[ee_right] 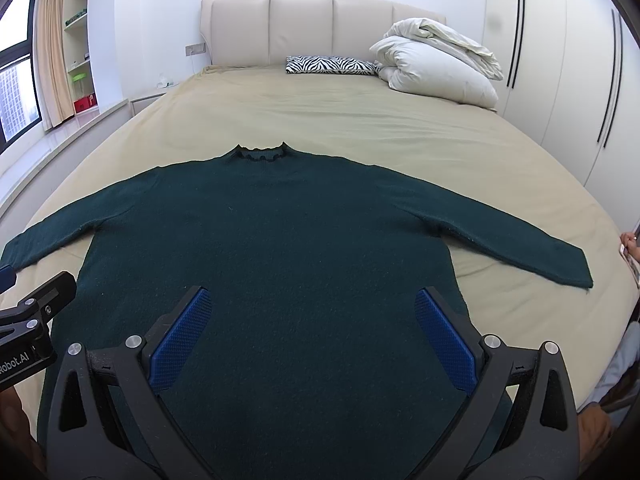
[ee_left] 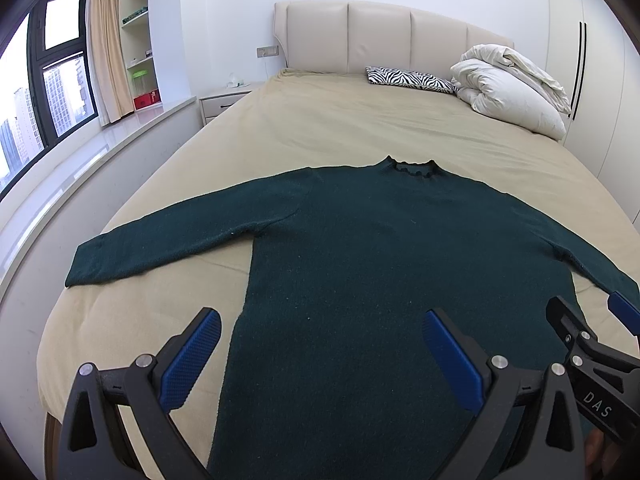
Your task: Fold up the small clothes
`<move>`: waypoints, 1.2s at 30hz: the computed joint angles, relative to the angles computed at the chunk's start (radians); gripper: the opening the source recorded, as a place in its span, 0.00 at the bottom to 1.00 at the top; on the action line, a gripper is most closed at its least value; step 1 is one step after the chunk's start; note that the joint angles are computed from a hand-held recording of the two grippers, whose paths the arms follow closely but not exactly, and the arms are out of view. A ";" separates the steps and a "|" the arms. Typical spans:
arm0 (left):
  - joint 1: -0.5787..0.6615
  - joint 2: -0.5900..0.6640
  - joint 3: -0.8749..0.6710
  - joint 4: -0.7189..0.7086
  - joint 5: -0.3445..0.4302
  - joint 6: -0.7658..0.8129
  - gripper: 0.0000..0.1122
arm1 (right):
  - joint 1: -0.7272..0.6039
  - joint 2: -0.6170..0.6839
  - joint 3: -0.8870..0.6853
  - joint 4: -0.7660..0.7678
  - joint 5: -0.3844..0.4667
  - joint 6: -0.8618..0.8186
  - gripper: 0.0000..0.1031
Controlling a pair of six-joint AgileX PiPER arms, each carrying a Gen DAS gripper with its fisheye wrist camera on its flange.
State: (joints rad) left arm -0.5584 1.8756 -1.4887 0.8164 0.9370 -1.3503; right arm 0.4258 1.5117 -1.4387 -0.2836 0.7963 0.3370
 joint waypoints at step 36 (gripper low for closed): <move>-0.018 0.001 0.026 0.021 -0.003 -0.038 0.92 | 0.025 -0.008 0.061 -0.030 -0.034 0.050 1.00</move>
State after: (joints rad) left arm -0.5762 1.8763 -1.4623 0.8374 0.9344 -1.3884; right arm 0.4506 1.5035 -1.3779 -0.3132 0.7626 0.3870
